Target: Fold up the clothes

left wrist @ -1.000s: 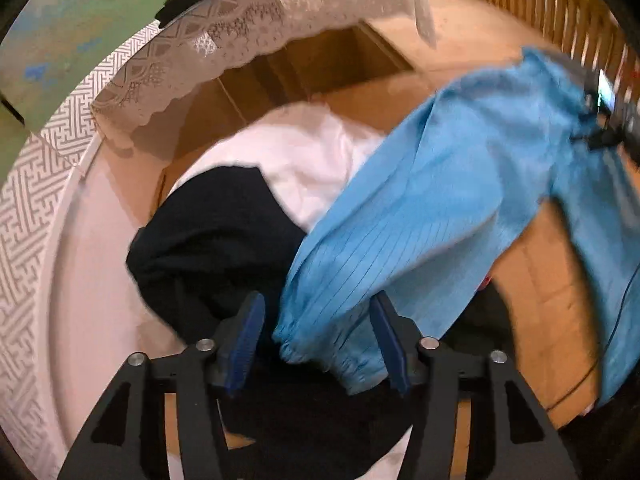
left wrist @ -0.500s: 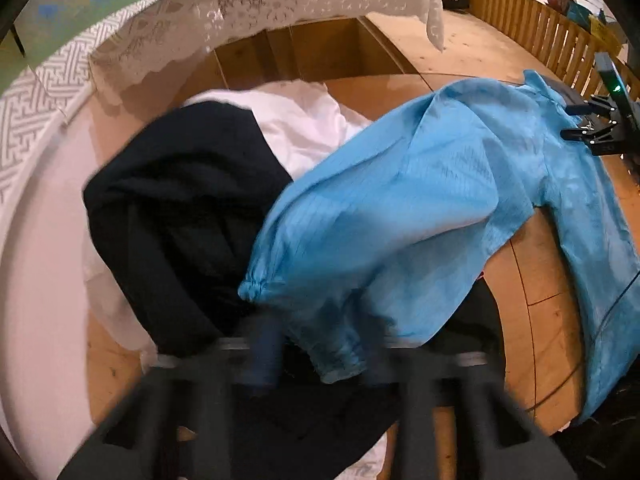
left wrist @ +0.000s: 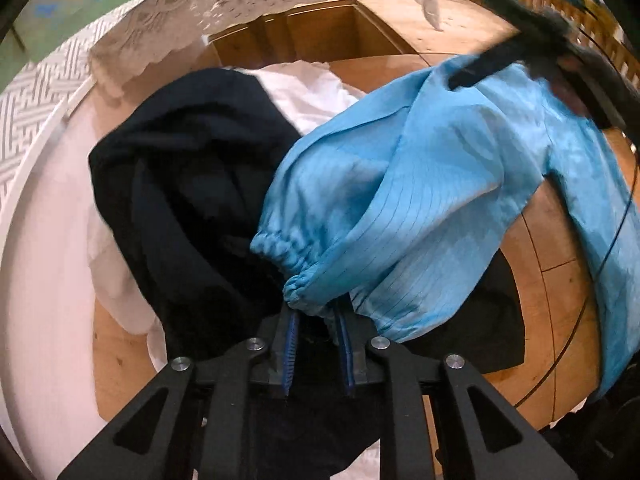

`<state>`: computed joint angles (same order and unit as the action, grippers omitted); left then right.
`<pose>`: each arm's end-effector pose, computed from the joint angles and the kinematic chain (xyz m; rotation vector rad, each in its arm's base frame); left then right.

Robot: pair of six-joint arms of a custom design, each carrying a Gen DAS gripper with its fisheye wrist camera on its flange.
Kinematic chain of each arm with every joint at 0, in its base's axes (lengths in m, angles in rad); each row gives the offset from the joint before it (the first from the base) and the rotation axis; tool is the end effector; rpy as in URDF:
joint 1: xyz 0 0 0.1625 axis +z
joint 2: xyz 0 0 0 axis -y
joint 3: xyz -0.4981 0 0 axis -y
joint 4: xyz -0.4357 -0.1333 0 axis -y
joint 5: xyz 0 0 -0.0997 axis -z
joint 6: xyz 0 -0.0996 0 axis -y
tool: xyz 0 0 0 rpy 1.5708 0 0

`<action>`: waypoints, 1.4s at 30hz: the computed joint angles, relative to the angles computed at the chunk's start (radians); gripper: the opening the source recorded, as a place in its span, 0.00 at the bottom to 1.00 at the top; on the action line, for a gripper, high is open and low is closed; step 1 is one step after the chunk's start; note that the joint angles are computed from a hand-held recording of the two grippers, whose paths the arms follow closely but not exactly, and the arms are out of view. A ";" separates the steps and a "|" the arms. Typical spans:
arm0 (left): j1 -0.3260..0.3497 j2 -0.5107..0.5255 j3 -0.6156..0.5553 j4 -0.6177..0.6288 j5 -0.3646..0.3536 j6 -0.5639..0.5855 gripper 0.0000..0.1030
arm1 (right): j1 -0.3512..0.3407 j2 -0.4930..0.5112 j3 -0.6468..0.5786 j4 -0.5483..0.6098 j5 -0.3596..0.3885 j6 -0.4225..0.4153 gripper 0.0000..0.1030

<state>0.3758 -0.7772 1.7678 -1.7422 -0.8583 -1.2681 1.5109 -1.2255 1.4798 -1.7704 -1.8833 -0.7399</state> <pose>-0.4918 -0.4073 0.0231 0.2645 2.1287 -0.4372 0.0615 -0.6896 0.4215 0.9669 -2.6964 -0.2479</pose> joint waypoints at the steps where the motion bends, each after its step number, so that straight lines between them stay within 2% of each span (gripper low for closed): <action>1: -0.001 0.007 -0.010 0.011 0.004 0.011 0.18 | -0.001 0.027 -0.017 0.014 -0.003 0.052 0.67; 5: -0.005 0.022 -0.031 0.015 0.011 0.057 0.18 | 0.003 0.075 -0.007 -0.066 -0.041 0.096 0.67; 8: -0.007 0.025 -0.038 0.027 0.014 0.067 0.18 | 0.011 0.072 0.039 -0.100 -0.058 0.122 0.67; 12: -0.009 0.021 -0.032 0.031 0.015 0.060 0.18 | 0.023 0.045 0.156 -0.218 -0.086 0.110 0.67; 13: -0.010 0.024 -0.033 0.036 0.017 0.058 0.18 | 0.022 0.040 0.181 -0.248 -0.090 0.097 0.58; 14: -0.010 0.027 -0.035 0.042 0.018 0.055 0.18 | 0.022 0.036 0.206 -0.277 -0.095 0.085 0.36; 15: -0.010 0.028 -0.038 0.055 0.019 0.051 0.18 | 0.022 0.033 0.229 -0.305 -0.101 0.073 0.24; 16: -0.009 0.028 -0.037 0.056 0.020 0.051 0.18 | 0.020 0.039 0.238 -0.332 -0.115 0.058 0.06; 19: -0.011 0.026 -0.036 0.055 0.026 0.053 0.18 | 0.007 0.030 0.249 -0.368 -0.095 0.001 0.03; 24: -0.014 0.029 -0.041 0.068 0.040 0.052 0.18 | -0.002 0.020 0.202 -0.397 0.022 -0.049 0.02; 26: -0.016 0.030 -0.046 0.083 0.046 0.042 0.18 | 0.005 0.024 0.168 -0.385 0.074 -0.032 0.02; 28: -0.016 0.027 -0.047 0.086 0.051 0.037 0.18 | 0.007 0.036 0.132 -0.361 0.099 -0.092 0.03; 31: -0.014 0.027 -0.053 0.115 0.054 0.024 0.18 | 0.022 0.044 0.128 -0.505 0.032 -0.273 0.04; 33: -0.010 0.019 -0.048 0.109 0.056 0.006 0.18 | 0.013 0.057 0.101 -0.442 0.001 -0.290 0.10; 34: -0.010 0.019 -0.047 0.107 0.058 0.005 0.18 | 0.005 0.068 0.065 -0.362 -0.021 -0.271 0.29; 35: -0.012 0.022 -0.050 0.111 0.059 0.008 0.18 | -0.004 0.075 0.047 -0.323 -0.045 -0.259 0.45; 40: -0.015 0.040 -0.073 0.138 0.061 0.024 0.18 | -0.053 0.138 -0.036 -0.354 -0.102 -0.224 0.45; 42: -0.012 0.038 -0.068 0.127 0.060 0.026 0.18 | -0.062 0.162 -0.032 -0.441 -0.161 -0.244 0.45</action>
<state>0.3637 -0.7393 1.6994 -1.6147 -0.7982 -1.2419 1.4494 -1.0635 1.4482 -2.2115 -2.0444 -0.9836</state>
